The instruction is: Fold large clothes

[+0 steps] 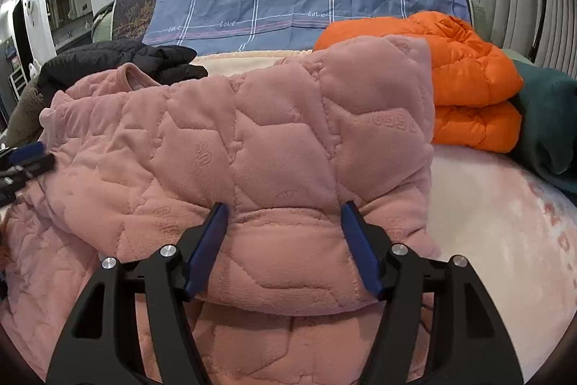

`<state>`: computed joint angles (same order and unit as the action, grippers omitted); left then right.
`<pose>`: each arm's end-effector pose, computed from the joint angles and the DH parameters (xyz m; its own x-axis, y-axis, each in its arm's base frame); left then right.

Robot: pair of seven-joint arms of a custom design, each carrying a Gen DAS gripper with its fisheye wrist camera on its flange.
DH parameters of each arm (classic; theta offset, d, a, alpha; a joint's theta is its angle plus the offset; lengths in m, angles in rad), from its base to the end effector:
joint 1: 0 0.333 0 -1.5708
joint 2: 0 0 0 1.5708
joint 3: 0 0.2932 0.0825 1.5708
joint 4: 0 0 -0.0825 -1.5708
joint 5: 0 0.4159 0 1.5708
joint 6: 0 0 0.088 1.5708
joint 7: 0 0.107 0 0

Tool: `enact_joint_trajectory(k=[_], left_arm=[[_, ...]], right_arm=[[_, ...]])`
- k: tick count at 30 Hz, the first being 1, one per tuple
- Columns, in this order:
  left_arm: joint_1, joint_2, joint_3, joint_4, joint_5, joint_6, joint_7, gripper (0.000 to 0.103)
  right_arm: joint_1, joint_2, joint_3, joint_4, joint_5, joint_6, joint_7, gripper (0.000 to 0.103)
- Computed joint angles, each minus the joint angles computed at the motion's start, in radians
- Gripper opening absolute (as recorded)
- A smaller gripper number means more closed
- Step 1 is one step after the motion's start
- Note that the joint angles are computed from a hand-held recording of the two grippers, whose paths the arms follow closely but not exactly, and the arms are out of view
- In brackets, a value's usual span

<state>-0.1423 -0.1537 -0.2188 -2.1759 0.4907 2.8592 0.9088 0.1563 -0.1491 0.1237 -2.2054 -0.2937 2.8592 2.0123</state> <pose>0.5349 -0.2344 0.5130 -0.1369 -0.9902 0.0261 -0.6351 0.0675 -0.7695 0.5539 0.1781 0.5000 0.1108 -0.9929 -0.0421 -0.6831 -0.0453 -0.7289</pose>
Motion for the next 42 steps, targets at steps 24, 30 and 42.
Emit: enact_joint_trajectory(k=[24, 30, 42], left_arm=[[-0.290, -0.501, 0.249, -0.482, -0.713, -0.192, 0.714, 0.083], [-0.328, -0.558, 0.277, -0.516, -0.796, -0.221, 0.766, 0.081], [-0.451, -0.847, 0.367, -0.707, -1.038, -0.264, 0.845, 0.058]], right_arm=[[0.033, -0.545, -0.138, -0.424, 0.525, -0.196, -0.363, 0.068], [0.060, -0.725, -0.164, -0.560, 0.654, -0.265, -0.427, 0.068], [0.104, -1.095, -0.199, -0.765, 0.811, -0.400, -0.498, 0.067]])
